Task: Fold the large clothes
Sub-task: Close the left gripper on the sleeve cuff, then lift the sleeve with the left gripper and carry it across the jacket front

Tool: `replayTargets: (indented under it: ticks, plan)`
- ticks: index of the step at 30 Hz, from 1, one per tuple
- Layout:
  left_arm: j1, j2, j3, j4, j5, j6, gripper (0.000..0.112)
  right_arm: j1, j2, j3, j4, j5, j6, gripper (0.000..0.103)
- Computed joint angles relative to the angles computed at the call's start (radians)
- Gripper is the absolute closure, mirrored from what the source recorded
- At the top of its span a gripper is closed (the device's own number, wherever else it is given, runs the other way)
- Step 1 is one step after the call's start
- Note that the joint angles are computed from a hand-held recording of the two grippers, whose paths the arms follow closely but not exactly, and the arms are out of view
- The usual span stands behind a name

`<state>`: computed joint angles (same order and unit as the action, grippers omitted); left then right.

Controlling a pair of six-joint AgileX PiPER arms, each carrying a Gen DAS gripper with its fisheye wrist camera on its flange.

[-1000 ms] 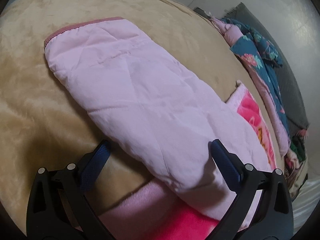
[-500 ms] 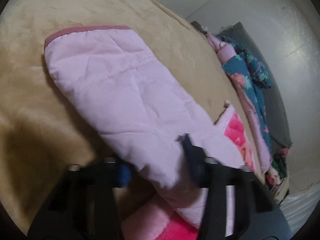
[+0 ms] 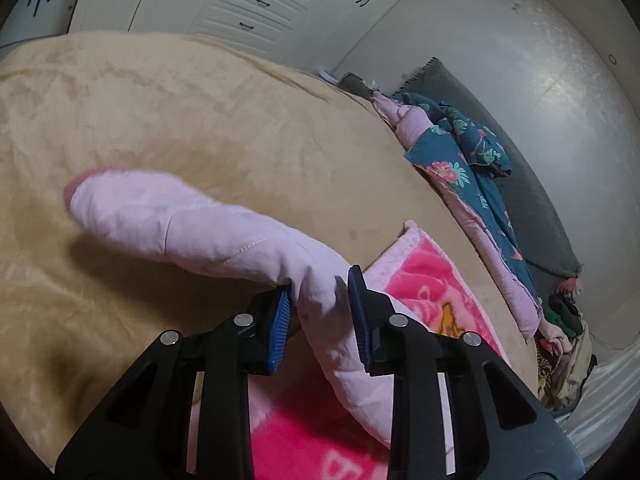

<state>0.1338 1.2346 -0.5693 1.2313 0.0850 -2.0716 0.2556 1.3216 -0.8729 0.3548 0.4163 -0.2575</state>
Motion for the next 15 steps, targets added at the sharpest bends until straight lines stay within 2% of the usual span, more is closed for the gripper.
replayTargets:
  ticks: [5, 15]
  plan:
    - [-0.068, -0.056, -0.005, -0.105, 0.05, 0.092, 0.092, -0.091, -0.07, 0.037, 0.124, 0.044, -0.126, 0.005]
    - [-0.321, -0.113, -0.078, -0.084, 0.243, 0.066, 0.092, -0.282, -0.173, 0.068, 0.239, 0.137, -0.289, 0.005]
